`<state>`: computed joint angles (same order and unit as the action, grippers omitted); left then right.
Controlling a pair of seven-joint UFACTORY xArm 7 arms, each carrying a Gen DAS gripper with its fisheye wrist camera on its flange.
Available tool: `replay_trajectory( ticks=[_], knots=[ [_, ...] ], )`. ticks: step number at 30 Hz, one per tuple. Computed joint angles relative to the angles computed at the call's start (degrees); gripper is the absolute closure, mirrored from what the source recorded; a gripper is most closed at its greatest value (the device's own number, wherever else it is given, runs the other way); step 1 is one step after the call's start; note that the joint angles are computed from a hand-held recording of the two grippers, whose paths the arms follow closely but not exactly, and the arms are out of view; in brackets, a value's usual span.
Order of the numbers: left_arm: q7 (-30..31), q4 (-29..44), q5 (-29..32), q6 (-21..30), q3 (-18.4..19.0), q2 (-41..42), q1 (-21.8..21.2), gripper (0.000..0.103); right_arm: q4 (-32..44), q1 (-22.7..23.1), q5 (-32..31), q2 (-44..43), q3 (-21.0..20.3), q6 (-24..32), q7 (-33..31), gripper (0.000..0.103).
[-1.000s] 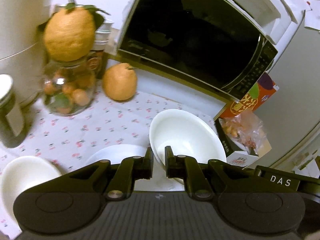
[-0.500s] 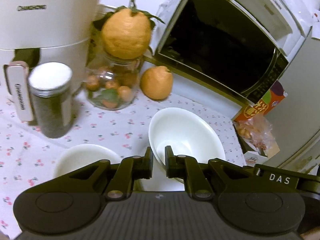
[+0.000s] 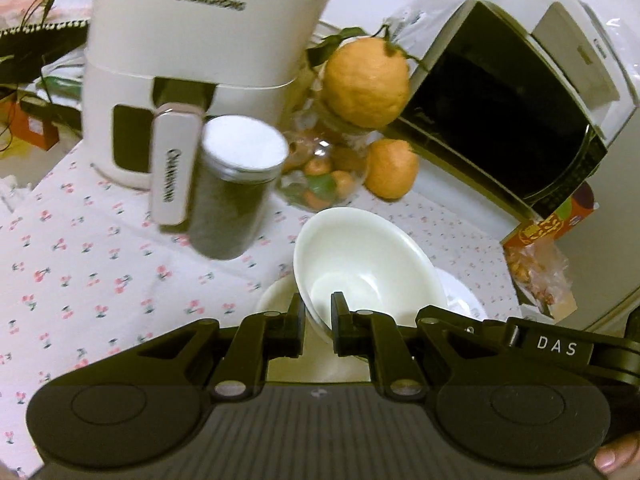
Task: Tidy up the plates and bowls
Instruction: 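Carry the small white bowl with the left gripper to the nested bowls, then lower the small bowl into the nested bowls and open the left gripper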
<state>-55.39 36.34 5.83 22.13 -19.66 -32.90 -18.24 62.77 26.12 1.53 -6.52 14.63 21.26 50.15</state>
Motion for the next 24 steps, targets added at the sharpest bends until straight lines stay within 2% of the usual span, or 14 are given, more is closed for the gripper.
replay_trajectory(
  ticks=[8,12,24],
  knots=[
    [3.45,-0.34,-1.69,3.43,1.95,0.3,-2.26,0.091,1.91,0.81,-2.24,1.7,0.72,5.09,1.84,0.089],
    [5.12,0.41,-2.11,4.14,2.22,1.81,-2.87,0.09,1.99,0.82,-4.14,1.79,0.69,6.83,3.16,0.088],
    [6.33,1.5,-1.7,6.08,1.74,3.96,-2.97,0.09,2.42,1.17,-4.16,2.92,0.28,9.6,2.47,0.088]
  ],
)
